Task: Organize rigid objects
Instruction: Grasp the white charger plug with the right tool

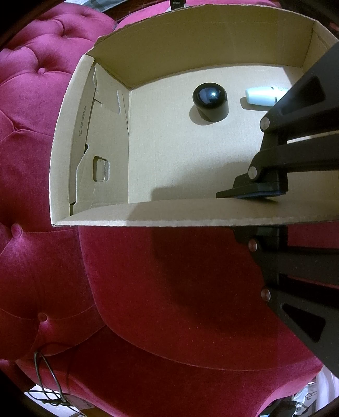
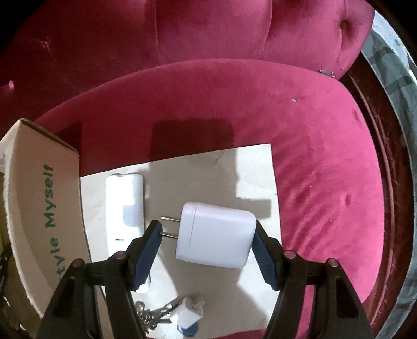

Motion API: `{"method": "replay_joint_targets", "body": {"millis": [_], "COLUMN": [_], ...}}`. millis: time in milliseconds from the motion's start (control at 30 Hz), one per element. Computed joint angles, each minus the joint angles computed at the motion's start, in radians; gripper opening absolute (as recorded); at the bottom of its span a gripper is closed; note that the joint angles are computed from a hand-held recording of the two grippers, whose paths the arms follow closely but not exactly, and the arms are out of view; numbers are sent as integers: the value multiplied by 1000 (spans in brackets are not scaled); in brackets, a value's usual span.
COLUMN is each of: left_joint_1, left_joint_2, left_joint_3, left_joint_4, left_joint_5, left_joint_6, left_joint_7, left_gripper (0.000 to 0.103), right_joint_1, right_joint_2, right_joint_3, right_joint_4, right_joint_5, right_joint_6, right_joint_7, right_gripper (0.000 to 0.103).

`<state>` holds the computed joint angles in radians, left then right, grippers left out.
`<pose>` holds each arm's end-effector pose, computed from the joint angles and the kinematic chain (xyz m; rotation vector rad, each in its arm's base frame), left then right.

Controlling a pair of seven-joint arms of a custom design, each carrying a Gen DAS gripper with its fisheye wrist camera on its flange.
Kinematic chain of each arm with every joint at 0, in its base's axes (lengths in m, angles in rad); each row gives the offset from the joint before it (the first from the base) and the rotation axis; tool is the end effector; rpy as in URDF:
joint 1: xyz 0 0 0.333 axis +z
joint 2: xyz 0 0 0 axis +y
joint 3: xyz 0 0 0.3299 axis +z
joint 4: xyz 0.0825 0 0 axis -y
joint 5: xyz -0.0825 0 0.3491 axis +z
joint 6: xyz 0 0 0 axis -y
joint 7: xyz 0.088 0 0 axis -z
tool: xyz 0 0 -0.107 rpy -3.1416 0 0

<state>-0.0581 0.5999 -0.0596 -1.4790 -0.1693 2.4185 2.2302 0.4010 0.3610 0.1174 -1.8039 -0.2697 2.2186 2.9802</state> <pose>0.7141 -0.0758 0.3900 -1.2816 2.5938 -0.4529 0.5490 0.2954 0.3853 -1.2241 2.7853 -0.2520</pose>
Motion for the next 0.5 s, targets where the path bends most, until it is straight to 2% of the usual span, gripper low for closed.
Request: {"method": "replay_joint_targets", "body": {"millis": [267,500], "left_joint_1": [4,4], "left_joint_2": [4,4], "left_joint_3": [-2,-2], "left_joint_4": [4,5], "left_joint_5": [-4,-4], "left_joint_6": [-3,-4], "left_joint_7": [2,2], "left_gripper": [14,14], "right_joint_1": [26,48], "right_joint_2": [-9,21], "right_joint_3": [8,11], "right_joint_4": [69,182], "right_joint_5": [-14,-26], "right_joint_6": [-83,-147], "right_joint_7": [-25,-76], "right_gripper": [72,72]}}
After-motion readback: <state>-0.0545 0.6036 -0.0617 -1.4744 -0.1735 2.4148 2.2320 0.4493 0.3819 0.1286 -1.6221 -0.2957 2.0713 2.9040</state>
